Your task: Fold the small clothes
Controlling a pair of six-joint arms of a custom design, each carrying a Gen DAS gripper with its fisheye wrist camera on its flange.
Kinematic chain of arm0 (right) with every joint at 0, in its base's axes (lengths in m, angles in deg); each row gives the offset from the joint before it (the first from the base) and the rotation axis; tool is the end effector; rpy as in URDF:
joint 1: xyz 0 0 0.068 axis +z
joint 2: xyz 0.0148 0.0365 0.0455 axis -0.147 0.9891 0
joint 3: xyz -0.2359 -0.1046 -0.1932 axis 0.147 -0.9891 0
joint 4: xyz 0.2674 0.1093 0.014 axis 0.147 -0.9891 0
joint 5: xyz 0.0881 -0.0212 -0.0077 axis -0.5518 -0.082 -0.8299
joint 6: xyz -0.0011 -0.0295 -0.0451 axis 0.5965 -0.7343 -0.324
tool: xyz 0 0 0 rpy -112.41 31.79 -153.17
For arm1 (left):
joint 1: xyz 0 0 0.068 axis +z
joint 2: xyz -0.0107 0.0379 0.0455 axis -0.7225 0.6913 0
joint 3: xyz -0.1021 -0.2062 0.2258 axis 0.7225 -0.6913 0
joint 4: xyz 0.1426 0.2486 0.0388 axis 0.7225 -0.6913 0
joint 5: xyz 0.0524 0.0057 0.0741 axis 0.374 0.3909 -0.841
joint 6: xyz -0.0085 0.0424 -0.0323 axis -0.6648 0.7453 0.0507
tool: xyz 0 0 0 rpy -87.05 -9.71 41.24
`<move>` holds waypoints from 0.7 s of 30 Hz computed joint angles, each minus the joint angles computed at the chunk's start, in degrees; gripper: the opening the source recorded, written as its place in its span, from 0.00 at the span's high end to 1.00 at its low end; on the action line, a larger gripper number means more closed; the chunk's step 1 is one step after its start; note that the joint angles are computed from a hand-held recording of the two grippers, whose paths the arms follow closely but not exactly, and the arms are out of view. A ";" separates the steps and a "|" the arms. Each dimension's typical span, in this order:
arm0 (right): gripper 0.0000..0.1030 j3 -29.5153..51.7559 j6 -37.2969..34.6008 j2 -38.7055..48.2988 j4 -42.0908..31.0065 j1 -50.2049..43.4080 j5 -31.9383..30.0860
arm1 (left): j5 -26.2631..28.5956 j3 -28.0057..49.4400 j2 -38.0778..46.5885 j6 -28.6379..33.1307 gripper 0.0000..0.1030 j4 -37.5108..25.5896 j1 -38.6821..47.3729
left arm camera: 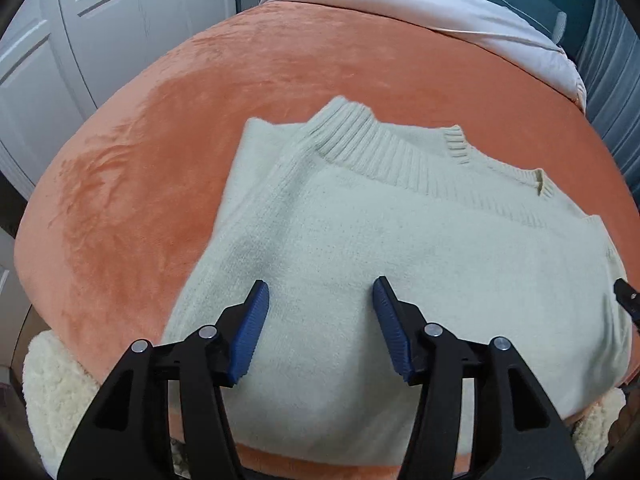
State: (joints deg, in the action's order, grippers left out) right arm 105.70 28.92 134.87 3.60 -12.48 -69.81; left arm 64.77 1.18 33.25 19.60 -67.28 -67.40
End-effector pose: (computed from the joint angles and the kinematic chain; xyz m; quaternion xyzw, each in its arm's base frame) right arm 0.3652 -0.0163 0.2082 0.0106 0.9567 0.1227 0.2637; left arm 0.2461 -0.0821 0.2092 -0.2539 0.9312 0.0268 0.2602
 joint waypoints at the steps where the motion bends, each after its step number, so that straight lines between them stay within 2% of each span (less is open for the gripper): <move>1: 0.82 -0.44 3.16 0.56 2.30 -0.54 1.51 | -0.37 -1.24 -0.79 0.78 0.47 1.76 0.29; 3: 0.86 -0.83 5.71 2.16 4.94 -3.81 4.03 | -0.05 -2.48 -1.42 1.88 0.47 3.42 0.61; 5: 0.99 1.43 0.65 7.45 2.59 -5.47 5.63 | -0.95 -3.27 -1.30 1.44 0.46 4.52 -0.03; 6: 0.99 1.48 -2.21 8.04 2.42 -5.96 4.65 | -1.69 -3.20 -1.06 1.09 0.46 4.49 -0.55; 8: 0.97 2.12 -2.68 5.09 -0.52 -4.89 6.69 | -2.04 -2.74 -0.95 0.50 0.46 3.78 -0.72; 9: 0.92 2.02 -1.29 3.04 -1.32 -4.39 5.88 | -1.57 -2.53 -1.35 -0.01 0.46 3.25 -0.56; 13: 0.88 0.57 -0.12 -5.58 -3.98 2.16 -0.04 | 0.24 -2.53 -4.24 -3.01 0.46 0.92 -0.47; 15: 0.88 0.78 -1.08 -7.33 -6.08 8.63 -0.23 | -0.18 -2.27 -4.24 -2.94 0.46 -0.23 -1.12; 18: 0.88 1.90 -1.89 -4.87 -6.98 17.50 1.74 | -1.33 -2.23 -3.65 -1.81 0.46 -0.83 -2.08; 21: 0.89 4.73 -4.29 5.57 -9.54 22.84 6.25 | -1.04 -2.15 -3.47 -1.63 0.46 -0.81 -1.88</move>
State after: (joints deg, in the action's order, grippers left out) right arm 110.43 24.63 140.44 -5.95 10.35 -63.56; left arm 63.73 -0.97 29.78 17.97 -68.09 -69.28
